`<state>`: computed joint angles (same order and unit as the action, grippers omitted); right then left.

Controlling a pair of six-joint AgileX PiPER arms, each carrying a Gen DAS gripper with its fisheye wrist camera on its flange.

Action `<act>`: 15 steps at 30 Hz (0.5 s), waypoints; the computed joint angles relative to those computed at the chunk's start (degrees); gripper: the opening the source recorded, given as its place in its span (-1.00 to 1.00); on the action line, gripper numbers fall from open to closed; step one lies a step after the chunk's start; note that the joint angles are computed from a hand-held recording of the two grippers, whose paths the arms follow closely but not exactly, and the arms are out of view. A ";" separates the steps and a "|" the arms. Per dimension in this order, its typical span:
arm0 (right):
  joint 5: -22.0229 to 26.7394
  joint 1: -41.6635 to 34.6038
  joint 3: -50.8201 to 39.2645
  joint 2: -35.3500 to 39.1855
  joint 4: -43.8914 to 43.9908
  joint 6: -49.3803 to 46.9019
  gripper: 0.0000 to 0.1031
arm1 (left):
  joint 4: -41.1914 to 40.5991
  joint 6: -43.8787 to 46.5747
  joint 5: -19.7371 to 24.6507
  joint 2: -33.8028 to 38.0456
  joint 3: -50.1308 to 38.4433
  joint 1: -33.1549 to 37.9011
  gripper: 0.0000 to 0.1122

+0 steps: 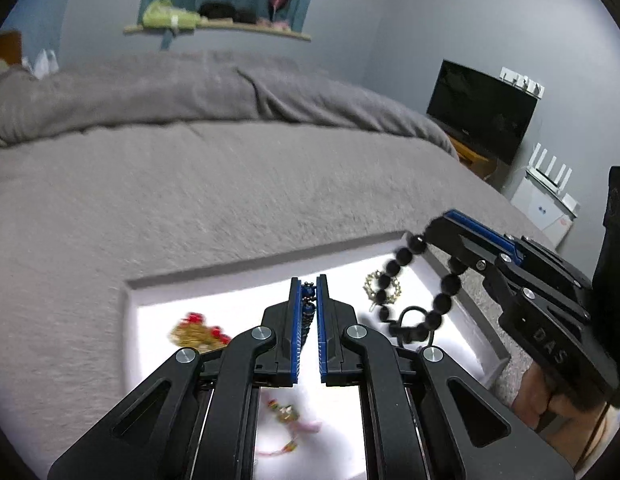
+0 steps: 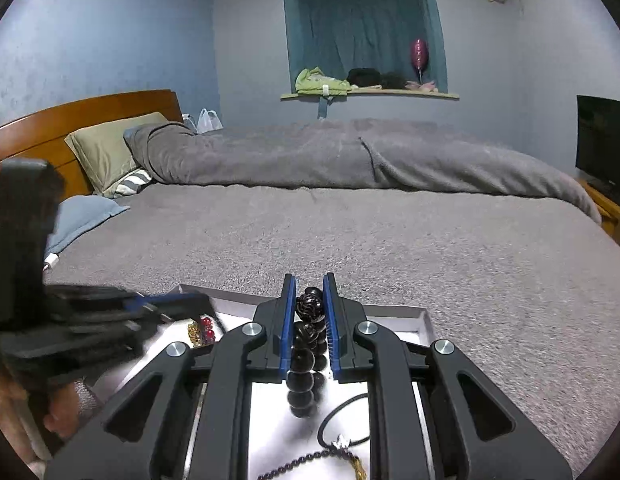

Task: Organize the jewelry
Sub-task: 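Carry the blue and black bracelets into the box while opening both tools to release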

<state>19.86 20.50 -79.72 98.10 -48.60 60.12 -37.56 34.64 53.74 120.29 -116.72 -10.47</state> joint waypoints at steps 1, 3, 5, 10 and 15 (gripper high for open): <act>-0.11 -0.60 -0.66 0.89 3.09 -2.90 -0.73 | 1.75 -1.42 0.64 1.48 -1.39 -0.53 -0.86; 0.86 -1.34 -1.98 2.26 8.07 -7.32 -0.73 | 4.10 -3.21 1.49 3.02 -2.86 -0.68 -0.86; 2.39 -1.84 -2.96 3.27 12.18 -10.61 -0.73 | 5.59 -6.47 3.81 5.32 -6.17 0.09 -0.86; 7.29 -0.86 -4.70 4.35 12.21 -9.84 -0.73 | 6.56 -9.12 4.92 6.45 -7.48 1.07 -0.86; 8.38 -1.27 -6.26 5.91 17.20 -14.24 -0.73 | 7.54 -9.70 6.30 7.32 -8.66 0.01 -0.86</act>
